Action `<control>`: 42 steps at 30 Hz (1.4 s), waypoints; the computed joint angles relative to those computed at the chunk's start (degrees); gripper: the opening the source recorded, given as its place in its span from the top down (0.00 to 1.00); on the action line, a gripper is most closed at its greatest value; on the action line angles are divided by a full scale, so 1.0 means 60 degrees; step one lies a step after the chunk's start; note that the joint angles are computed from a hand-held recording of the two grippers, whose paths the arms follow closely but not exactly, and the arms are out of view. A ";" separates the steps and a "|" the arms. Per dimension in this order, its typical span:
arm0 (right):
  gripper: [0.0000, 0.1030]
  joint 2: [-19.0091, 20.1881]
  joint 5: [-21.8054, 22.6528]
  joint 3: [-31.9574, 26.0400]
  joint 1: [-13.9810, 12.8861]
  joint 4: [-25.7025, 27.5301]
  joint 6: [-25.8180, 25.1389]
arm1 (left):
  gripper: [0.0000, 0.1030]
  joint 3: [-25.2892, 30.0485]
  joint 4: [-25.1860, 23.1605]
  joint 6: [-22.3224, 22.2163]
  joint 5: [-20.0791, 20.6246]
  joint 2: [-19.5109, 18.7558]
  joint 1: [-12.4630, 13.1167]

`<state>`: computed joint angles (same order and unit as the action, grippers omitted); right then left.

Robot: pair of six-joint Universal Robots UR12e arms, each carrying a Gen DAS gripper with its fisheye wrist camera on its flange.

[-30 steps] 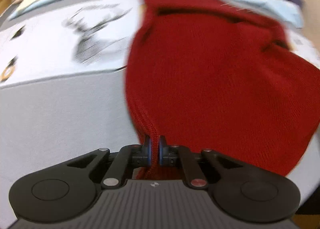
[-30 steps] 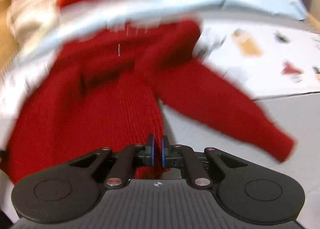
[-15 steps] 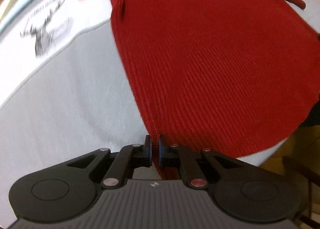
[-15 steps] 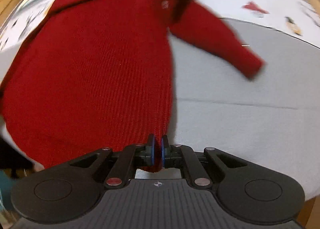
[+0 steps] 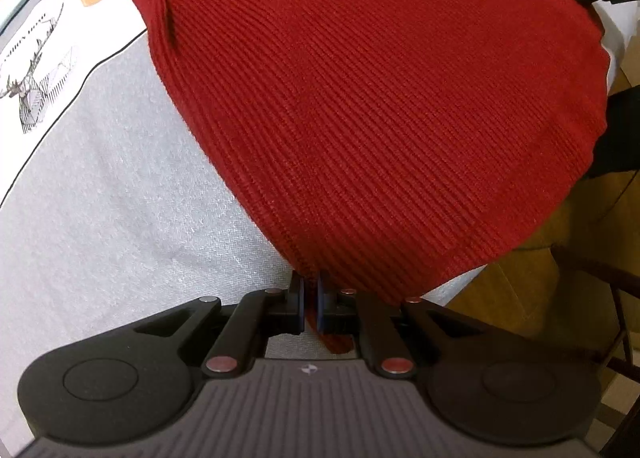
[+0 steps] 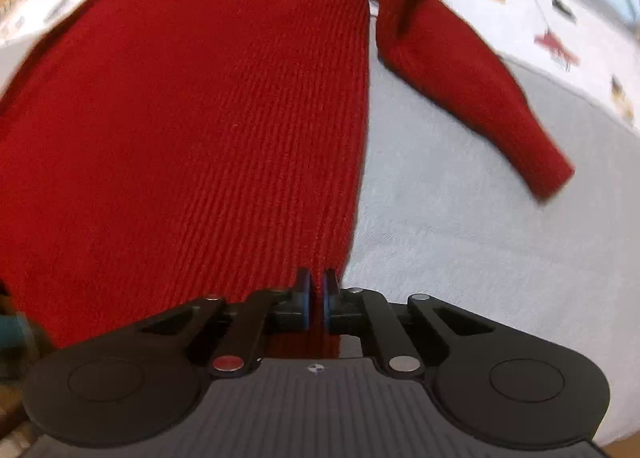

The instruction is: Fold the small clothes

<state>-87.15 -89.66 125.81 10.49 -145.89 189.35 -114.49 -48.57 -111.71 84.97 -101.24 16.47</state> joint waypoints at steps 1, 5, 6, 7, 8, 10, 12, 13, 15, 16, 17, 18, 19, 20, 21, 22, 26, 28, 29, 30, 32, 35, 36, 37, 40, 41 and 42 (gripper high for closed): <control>0.96 -0.0120 -0.0121 0.0076 -0.0036 0.0056 0.0057 | 0.94 0.0037 -0.0101 -0.0002 -0.0076 0.0012 -0.0015; 0.92 -0.0460 -0.0233 0.0442 -0.0143 -0.0533 0.0201 | 0.91 0.0220 -0.0448 -0.0283 -0.0863 0.0120 0.0227; 0.87 -0.0587 -0.0248 0.0592 -0.0125 -0.0950 0.0427 | 0.85 0.0258 -0.0445 -0.0415 -0.1118 0.0130 0.0280; 0.77 -0.0499 -0.0228 0.0602 -0.0138 -0.1565 0.0890 | 0.79 0.0267 -0.0292 -0.0621 -0.1397 0.0150 0.0332; 0.70 -0.0531 -0.0097 0.0807 -0.0312 -0.2429 0.1629 | 0.75 0.0245 0.0079 -0.0977 -0.1696 0.0164 0.0387; 0.54 -0.0483 0.0052 0.1116 -0.0673 -0.3749 0.3260 | 0.42 0.0219 0.1066 -0.2099 -0.1846 0.0103 0.0382; 0.54 -0.0319 0.0036 0.1179 -0.0907 -0.4355 0.4590 | 0.41 0.0233 0.2165 -0.3441 -0.1645 -0.0066 0.0309; 0.54 -0.0185 0.0074 0.1136 -0.1006 -0.4529 0.5006 | 0.41 0.0316 0.2366 -0.3934 -0.1621 -0.0154 0.0294; 0.54 0.0132 0.0101 0.1027 -0.1068 -0.4965 0.5722 | 0.41 0.0489 0.2589 -0.4763 -0.1540 -0.0298 0.0255; 0.53 0.0329 0.0155 0.0927 -0.1110 -0.5109 0.6094 | 0.41 0.0547 0.2663 -0.5111 -0.1507 -0.0322 0.0214; 0.52 0.0545 0.0280 0.0836 -0.1186 -0.5231 0.6461 | 0.41 0.0678 0.2661 -0.5436 -0.1506 -0.0352 0.0182; 0.49 0.0797 0.0383 0.0705 -0.1209 -0.5325 0.7016 | 0.41 0.0730 0.2731 -0.5672 -0.1505 -0.0402 0.0154; 0.49 0.0910 0.0497 0.0686 -0.1273 -0.5335 0.7563 | 0.41 0.0708 0.2808 -0.5923 -0.1473 -0.0386 0.0089; 0.49 0.1107 0.0598 0.0586 -0.1307 -0.5254 0.8172 | 0.41 0.0750 0.2874 -0.6135 -0.1427 -0.0433 0.0014; 0.49 0.1268 0.0670 0.0402 -0.1326 -0.5011 0.8682 | 0.41 0.0807 0.2902 -0.6249 -0.1382 -0.0473 -0.0042; 0.49 0.1369 0.0658 0.0319 -0.1316 -0.4974 0.9129 | 0.41 0.0831 0.2998 -0.6388 -0.1271 -0.0523 -0.0177; 0.52 0.1627 -0.0183 -0.0234 -0.1141 -0.4510 0.9123 | 0.41 0.0828 0.3151 -0.6470 -0.1072 -0.0593 -0.0381; 0.76 0.1681 -0.0653 -0.0551 -0.1115 -0.3687 0.8688 | 0.41 0.0930 0.3162 -0.6385 -0.1002 -0.0700 -0.0387; 0.81 0.1690 -0.0763 -0.0623 -0.1187 -0.3461 0.8530 | 0.41 0.0947 0.3221 -0.6387 -0.0955 -0.0751 -0.0426; 0.86 0.1695 -0.0821 -0.0660 -0.1261 -0.3346 0.8308 | 0.41 0.0972 0.3243 -0.6404 -0.0933 -0.0781 -0.0467; 0.88 0.1622 -0.0999 -0.0699 -0.1430 -0.3208 0.7479 | 0.41 0.1090 0.3233 -0.6443 -0.0942 -0.0910 -0.0541; 0.89 0.1532 -0.1791 -0.0752 -0.1610 -0.3217 0.6446 | 0.41 0.1171 0.3157 -0.6502 -0.0960 -0.0961 -0.0647; 0.89 0.1534 -0.2130 -0.0733 -0.1700 -0.3344 0.6112 | 0.41 0.1216 0.3115 -0.6540 -0.0946 -0.0988 -0.0693; 0.89 0.1524 -0.2595 -0.0680 -0.1763 -0.3496 0.5993 | 0.41 0.1241 0.3081 -0.6556 -0.0942 -0.1005 -0.0727; 0.90 0.1748 -0.4030 -0.0404 -0.1993 -0.4613 0.5818 | 0.41 0.1298 0.3047 -0.6568 -0.1037 -0.1047 -0.0814; 0.92 0.1905 -0.4443 -0.0284 -0.2069 -0.5162 0.5841 | 0.41 0.1301 0.3062 -0.6583 -0.1076 -0.1057 -0.0835; 1.00 0.1964 -0.4785 -0.0165 -0.2096 -0.5494 0.5848 | 0.41 0.1316 0.3044 -0.6611 -0.1092 -0.1067 -0.0855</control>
